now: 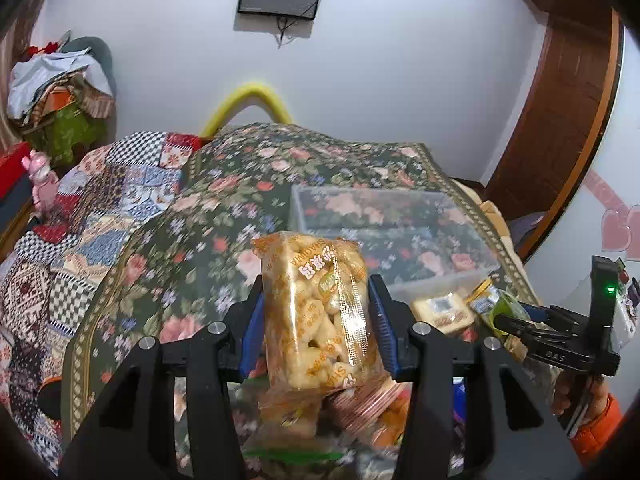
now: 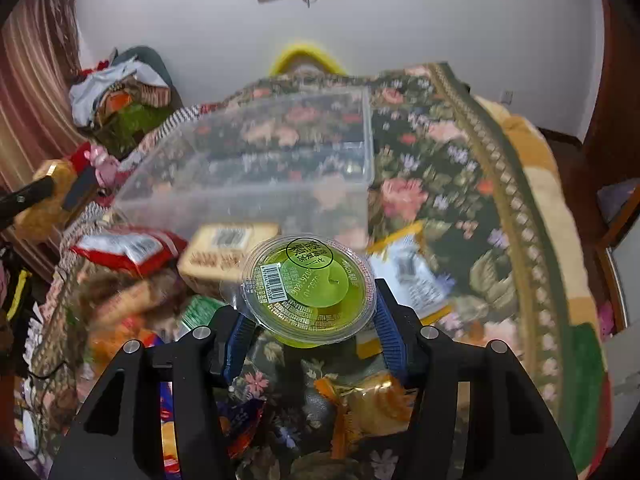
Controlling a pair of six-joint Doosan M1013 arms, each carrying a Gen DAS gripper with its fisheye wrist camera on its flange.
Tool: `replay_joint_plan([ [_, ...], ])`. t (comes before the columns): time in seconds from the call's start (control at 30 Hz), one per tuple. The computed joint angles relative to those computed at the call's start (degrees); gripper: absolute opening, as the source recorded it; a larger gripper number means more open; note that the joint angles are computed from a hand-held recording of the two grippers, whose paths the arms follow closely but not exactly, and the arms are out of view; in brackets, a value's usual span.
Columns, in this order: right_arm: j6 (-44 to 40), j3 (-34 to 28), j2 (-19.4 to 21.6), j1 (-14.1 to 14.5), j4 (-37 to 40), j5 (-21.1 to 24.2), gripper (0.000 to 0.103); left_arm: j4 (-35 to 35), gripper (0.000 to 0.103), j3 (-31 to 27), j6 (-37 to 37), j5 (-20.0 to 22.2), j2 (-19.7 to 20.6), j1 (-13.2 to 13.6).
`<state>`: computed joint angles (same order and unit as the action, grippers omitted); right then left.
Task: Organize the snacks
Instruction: 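Carry pastry and jelly cup into the clear box and open both tools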
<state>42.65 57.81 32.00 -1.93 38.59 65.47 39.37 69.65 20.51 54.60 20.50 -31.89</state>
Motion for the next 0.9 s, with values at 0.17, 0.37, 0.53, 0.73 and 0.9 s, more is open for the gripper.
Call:
replay_joint_plan([
  [0.17,-0.98,-1.57,-0.30,-0.28,3.55,-1.53,0.052,-0.61,0.048,-3.42,2.43,-0.56,1.87,0.55],
  [0.37,-1.86,-4.50,0.57,0.45,6.34,-3.30,0.052,-2.32,0.048,-8.18,6.22,-0.22,4.63,1.55],
  [0.53,-1.66,-7.06,2.04,1.50,6.38,-3.60,0.052,-3.75,0.048,-12.19,9.42,1.25,7.25,2.36],
  [0.73,-0.61,-9.81,4.14,3.00,3.71,-2.06,0.052,-9.01,0.048,-16.92,13.66,4.17,10.69,3.87],
  [0.9,1.01,-12.10,6.06,3.85,0.97,0.38,0.052,-12.68,0.048,-20.62,17.86,7.59,13.55,4.71],
])
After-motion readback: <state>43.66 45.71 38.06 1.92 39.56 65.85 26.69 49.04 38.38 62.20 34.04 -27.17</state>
